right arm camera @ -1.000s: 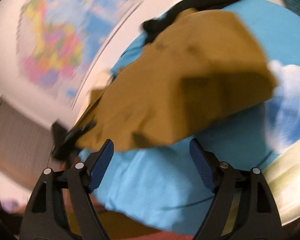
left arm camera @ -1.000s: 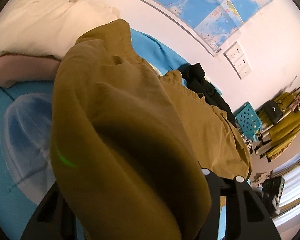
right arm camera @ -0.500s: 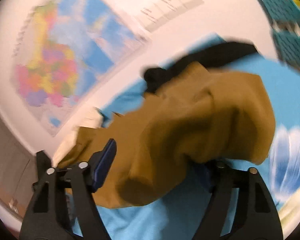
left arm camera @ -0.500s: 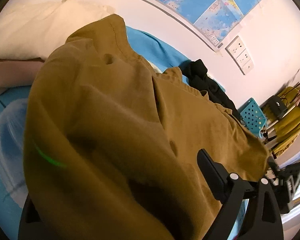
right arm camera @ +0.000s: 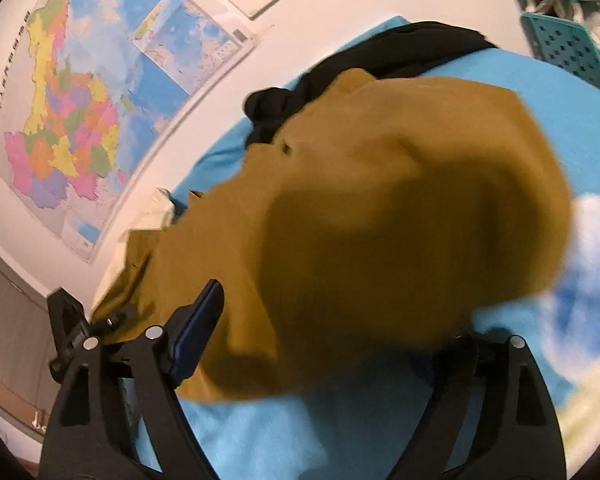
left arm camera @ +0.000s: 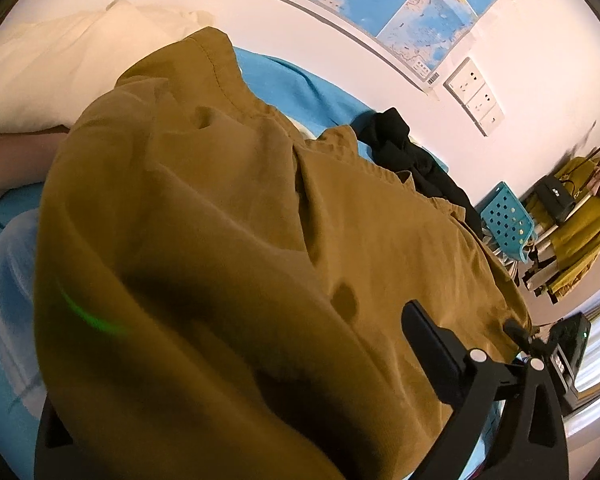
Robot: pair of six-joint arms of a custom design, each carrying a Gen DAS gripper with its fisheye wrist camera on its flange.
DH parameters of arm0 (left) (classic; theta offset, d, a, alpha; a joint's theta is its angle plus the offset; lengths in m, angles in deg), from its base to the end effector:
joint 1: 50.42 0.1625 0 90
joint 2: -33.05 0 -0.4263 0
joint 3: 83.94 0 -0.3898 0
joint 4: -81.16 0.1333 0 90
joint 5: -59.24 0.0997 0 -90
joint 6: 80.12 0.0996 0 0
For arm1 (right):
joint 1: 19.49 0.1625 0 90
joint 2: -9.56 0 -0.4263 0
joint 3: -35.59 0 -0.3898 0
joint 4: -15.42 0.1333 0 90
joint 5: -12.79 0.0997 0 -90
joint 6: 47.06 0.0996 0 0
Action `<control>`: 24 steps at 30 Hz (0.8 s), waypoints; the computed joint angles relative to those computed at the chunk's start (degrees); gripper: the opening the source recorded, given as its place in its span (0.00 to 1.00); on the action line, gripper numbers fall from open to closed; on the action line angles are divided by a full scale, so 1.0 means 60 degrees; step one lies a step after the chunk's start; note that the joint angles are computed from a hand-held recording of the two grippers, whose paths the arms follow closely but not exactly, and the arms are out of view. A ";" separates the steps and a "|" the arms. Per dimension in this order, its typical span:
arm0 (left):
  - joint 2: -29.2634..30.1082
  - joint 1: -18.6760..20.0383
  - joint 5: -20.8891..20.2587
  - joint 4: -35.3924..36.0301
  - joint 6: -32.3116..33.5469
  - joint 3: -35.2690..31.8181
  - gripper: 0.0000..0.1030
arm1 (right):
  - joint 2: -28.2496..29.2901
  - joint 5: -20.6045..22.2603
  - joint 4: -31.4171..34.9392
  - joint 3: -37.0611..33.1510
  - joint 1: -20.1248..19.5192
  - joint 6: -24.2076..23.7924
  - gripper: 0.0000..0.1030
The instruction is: Fold large clothes
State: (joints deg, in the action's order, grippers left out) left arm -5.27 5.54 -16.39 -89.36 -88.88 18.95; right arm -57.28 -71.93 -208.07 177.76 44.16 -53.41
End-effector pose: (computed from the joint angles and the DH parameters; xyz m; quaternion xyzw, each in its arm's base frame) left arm -0.2185 -0.6057 0.0094 0.1981 0.9625 -0.1734 0.0651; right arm -0.0513 -0.4246 0.2097 -0.1296 -0.8636 0.4772 0.0980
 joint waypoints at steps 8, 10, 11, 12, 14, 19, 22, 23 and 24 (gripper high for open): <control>0.0007 -0.0168 0.0873 0.0053 -0.0354 0.0007 0.60 | -0.0277 0.0925 0.0939 -0.0535 -0.0338 0.0141 0.43; -0.0037 -0.0141 0.0871 0.0096 -0.0398 0.0026 0.58 | -0.0295 0.0622 0.1054 -0.0564 -0.0207 0.0005 0.47; -0.0037 -0.0137 0.0865 0.0056 -0.0370 0.0044 0.58 | -0.0264 0.0709 0.1117 -0.0582 -0.0223 0.0085 0.55; -0.0022 -0.0133 0.0866 0.0043 -0.0318 0.0037 0.59 | -0.0232 0.0752 0.1184 -0.0626 -0.0218 0.0097 0.59; -0.0001 -0.0096 0.0594 0.0154 -0.0236 -0.0045 0.75 | -0.0081 0.0502 0.1222 -0.0781 -0.0090 0.0128 0.62; 0.0099 -0.0307 0.1350 0.0356 -0.0408 -0.0144 0.54 | -0.0209 0.0358 0.1277 -0.0798 -0.0015 -0.0195 0.34; -0.0162 -0.0311 0.1089 0.0273 -0.0359 0.0042 0.35 | -0.0712 0.1075 0.1299 -0.0431 -0.0155 -0.0433 0.20; -0.0330 -0.0343 0.0918 0.0270 -0.0336 0.0168 0.31 | -0.0901 0.1229 0.1277 -0.0264 -0.0135 -0.0526 0.18; -0.0518 -0.0379 0.0725 0.0314 -0.0320 0.0306 0.29 | -0.1062 0.1389 0.1240 -0.0108 -0.0130 -0.0621 0.17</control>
